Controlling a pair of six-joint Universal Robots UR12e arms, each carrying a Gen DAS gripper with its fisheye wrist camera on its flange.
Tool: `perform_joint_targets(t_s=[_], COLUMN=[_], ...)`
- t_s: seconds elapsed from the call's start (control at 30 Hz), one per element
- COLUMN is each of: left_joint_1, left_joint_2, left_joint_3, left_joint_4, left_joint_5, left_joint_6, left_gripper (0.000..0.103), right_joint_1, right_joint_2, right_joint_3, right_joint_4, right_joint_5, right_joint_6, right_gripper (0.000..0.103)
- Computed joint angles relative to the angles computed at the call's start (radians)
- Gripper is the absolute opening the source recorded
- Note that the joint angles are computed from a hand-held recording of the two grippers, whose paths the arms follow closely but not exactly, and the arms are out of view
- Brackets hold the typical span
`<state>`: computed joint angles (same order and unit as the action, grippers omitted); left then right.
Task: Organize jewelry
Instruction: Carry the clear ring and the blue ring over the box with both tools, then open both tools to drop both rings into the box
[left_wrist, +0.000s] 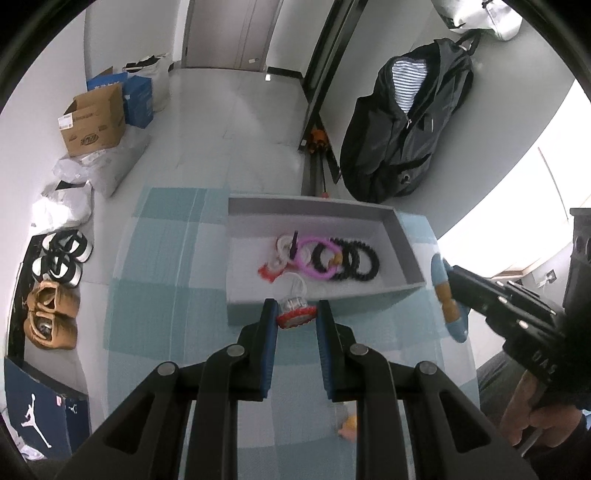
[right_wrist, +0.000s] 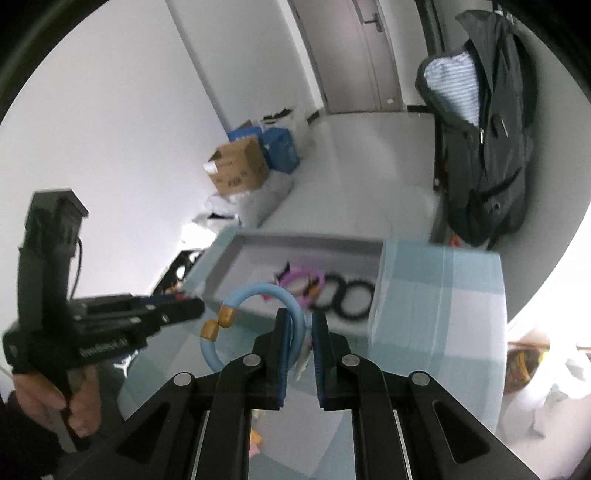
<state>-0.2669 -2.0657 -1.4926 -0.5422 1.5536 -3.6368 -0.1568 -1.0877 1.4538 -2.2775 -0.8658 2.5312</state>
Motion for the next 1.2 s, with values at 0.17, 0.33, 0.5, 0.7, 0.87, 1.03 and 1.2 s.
perform_joint_targets(t_s=[0.17, 0.33, 0.5, 0.7, 0.87, 1.03, 1.2], left_joint_1=[0.004, 0.008, 0.013, 0.023, 0.035, 0.046, 0.044], left_joint_2=[-0.022, -0.043, -0.058, -0.073, -0.083, -0.1, -0.095], left_joint_3=[0.042, 0.071, 0.083, 0.087, 0.088, 0.113, 0.103], left_joint_4=[-0.013, -0.007, 0.01, 0.016, 0.039, -0.003, 0.006], left_joint_5=[0.0, -0.004, -0.014, -0.048, -0.096, -0.166, -0.161], left_joint_6=[0.007, 0.021, 0.027, 0.008, 0.001, 0.02, 0.016], left_gripper=[0.016, 0.016, 0.016, 0.016, 0.016, 0.023, 0.063], right_joint_1=[0.009, 0.019, 0.029, 0.041, 0.048, 0.055, 0.045], right_joint_2=[0.035, 0.061, 0.085, 0.109, 0.122, 0.136, 0.129], right_joint_3=[-0.057, -0.088, -0.115, -0.139, -0.152, -0.175, -0.169], right_joint_4=[0.015, 0.025, 0.036, 0.05, 0.058, 0.089, 0.088], right_joint_5=[0.011, 0.012, 0.011, -0.013, -0.031, -0.07, -0.076], right_joint_6=[0.042, 0.064, 0.078, 0.103, 0.119, 0.137, 0.143], right_gripper=[0.011, 0.011, 0.011, 0.011, 0.011, 0.015, 0.018])
